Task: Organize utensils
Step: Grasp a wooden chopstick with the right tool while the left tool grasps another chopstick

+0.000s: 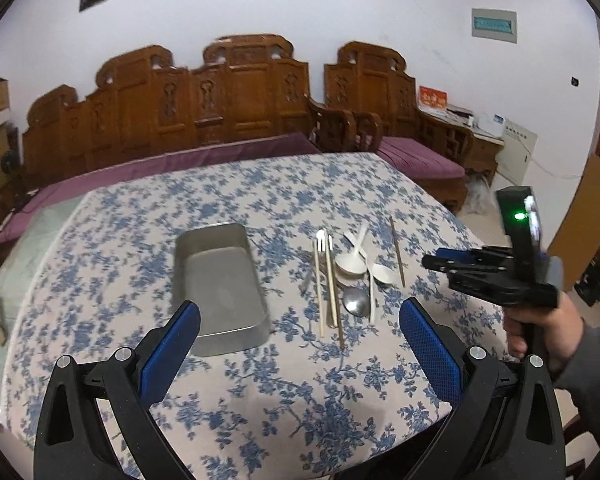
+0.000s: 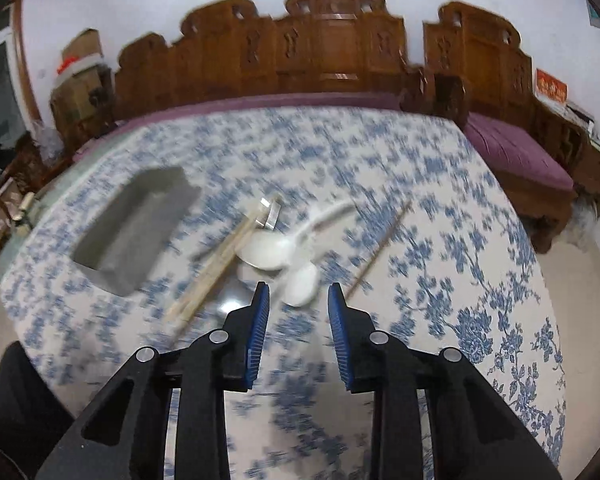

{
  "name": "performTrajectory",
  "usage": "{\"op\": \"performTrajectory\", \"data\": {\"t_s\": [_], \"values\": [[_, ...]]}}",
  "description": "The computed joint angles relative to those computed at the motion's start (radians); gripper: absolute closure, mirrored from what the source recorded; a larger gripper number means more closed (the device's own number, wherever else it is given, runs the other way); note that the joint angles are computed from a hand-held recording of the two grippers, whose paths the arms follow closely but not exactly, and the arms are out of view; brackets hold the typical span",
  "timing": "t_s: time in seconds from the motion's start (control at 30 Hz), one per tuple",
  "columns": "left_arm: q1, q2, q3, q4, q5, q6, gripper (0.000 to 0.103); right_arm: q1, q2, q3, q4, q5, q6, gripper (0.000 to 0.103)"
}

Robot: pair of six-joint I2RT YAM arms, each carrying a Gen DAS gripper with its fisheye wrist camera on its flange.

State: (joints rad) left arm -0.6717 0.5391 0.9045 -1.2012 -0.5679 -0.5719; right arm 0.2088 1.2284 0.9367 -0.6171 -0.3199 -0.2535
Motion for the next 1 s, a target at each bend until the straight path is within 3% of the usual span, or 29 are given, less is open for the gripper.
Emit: {"op": "performTrajectory", "data": {"t_s": [0.13, 0.33, 0.53, 0.67, 0.77, 0.93, 1.0], "values": [[0.163, 0.026, -0.064, 0.124, 0.166, 0.136, 0.006, -0.060, 0.147, 0.013, 0.052, -0.015, -0.028, 0.074], [0.270, 0.101, -0.138, 0.233, 0.298, 0.202, 0.016, -0.099, 0.280, 0.047, 0.105, -0.052, -0.018, 0.074], [0.269, 0.217, -0.189, 0.309, 0.320, 0.211, 0.030, -0.047, 0.353, 0.061, 0.168, -0.017, 0.006, 0.074], [0.260, 0.262, -0.203, 0.330, 0.328, 0.195, 0.030, 0.000, 0.365, 0.045, 0.201, 0.056, -0.003, 0.074], [0.259, 0.282, -0.219, 0.352, 0.342, 0.179, 0.030, 0.023, 0.366, 0.036, 0.224, 0.121, -0.021, 0.080], [0.245, 0.330, -0.242, 0.398, 0.361, 0.160, 0.039, -0.009, 0.383, 0.079, 0.154, 0.122, -0.042, 0.097], [0.249, 0.351, -0.250, 0.422, 0.375, 0.161, 0.042, -0.027, 0.386, 0.092, 0.124, 0.120, -0.049, 0.098]]}}
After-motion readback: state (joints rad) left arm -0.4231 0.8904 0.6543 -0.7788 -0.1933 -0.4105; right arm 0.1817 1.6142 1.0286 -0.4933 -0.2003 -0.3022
